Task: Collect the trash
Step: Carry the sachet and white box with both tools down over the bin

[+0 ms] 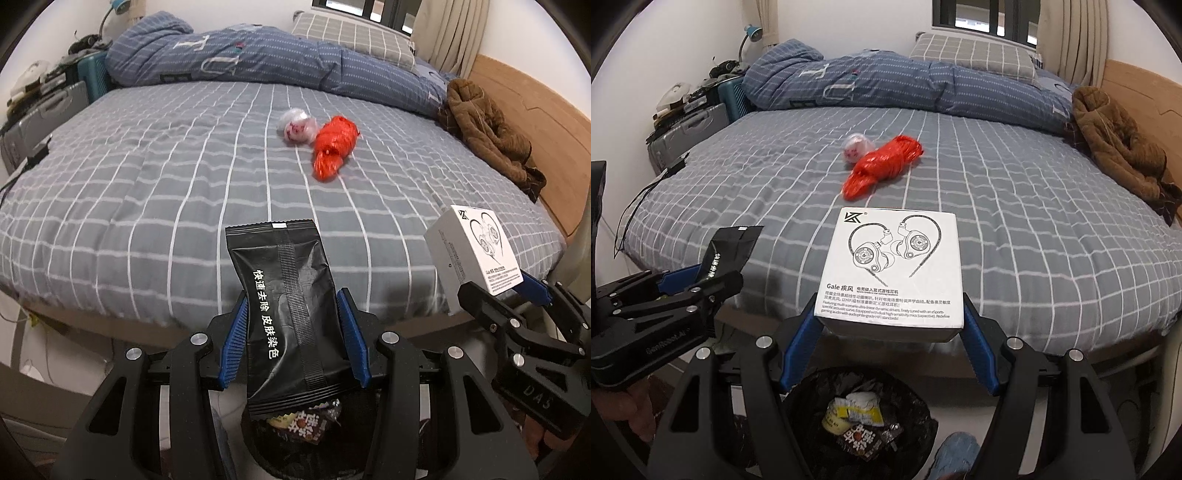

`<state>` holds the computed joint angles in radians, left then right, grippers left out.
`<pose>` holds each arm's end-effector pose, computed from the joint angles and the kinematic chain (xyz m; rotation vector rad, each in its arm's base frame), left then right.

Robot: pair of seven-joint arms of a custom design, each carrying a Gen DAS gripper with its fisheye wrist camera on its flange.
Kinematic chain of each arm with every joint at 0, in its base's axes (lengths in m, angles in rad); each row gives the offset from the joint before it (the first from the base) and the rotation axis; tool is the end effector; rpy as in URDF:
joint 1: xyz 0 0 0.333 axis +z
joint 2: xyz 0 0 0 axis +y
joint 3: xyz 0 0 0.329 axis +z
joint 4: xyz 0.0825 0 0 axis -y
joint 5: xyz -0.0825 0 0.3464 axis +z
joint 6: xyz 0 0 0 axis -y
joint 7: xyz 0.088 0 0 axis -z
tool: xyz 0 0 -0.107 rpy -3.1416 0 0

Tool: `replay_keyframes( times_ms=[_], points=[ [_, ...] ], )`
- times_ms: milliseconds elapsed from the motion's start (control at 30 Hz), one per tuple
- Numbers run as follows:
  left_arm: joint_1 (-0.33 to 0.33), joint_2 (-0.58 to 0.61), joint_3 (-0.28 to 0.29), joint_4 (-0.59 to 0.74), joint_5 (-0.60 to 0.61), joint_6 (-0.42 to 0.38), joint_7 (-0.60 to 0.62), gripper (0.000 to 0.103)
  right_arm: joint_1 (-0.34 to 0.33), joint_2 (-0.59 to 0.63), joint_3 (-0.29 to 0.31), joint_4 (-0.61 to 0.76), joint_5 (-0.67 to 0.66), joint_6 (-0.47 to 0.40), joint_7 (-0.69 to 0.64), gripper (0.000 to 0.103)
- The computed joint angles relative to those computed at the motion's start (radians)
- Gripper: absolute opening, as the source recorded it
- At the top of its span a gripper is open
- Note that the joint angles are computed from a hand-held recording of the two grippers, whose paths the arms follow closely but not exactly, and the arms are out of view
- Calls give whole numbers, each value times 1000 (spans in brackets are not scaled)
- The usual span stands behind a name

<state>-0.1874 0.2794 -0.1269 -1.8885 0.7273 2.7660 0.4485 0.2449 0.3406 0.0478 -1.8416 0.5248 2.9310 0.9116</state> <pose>0.5923 -0.2147 0.4544 -2.0185 1.6130 -0.7335 0.6335 0.1536 0.4585 -2.0672 1.2679 -0.5381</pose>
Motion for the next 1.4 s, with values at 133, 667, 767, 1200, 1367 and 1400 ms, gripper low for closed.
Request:
replay_keyframes(
  times_ms=[133, 667, 767, 1200, 1367, 1400],
  points=[
    [-5, -41, -6, -74, 7, 12, -34, 46, -13, -45, 20, -75, 33, -2, -34, 68],
    [-9, -125, -52, -271, -44, 25, -78, 46, -7, -136, 15, -265, 65, -40, -62, 68],
    [-5, -119, -57, -293, -68, 35, -60, 45, -13, -137, 10, -277, 71, -64, -61, 68],
    [27, -51, -40, -334, -123, 79, 7, 44, 30, -11, -31, -216, -88, -145, 63, 68],
    [22, -77, -19, -363, -87, 80, -38, 44, 47, 9, -28, -208, -114, -148, 80, 68],
    [23, -79, -18, -366, -80, 79, -45, 44, 50, 10, -27, -208, -118, -144, 81, 68]
  ],
)
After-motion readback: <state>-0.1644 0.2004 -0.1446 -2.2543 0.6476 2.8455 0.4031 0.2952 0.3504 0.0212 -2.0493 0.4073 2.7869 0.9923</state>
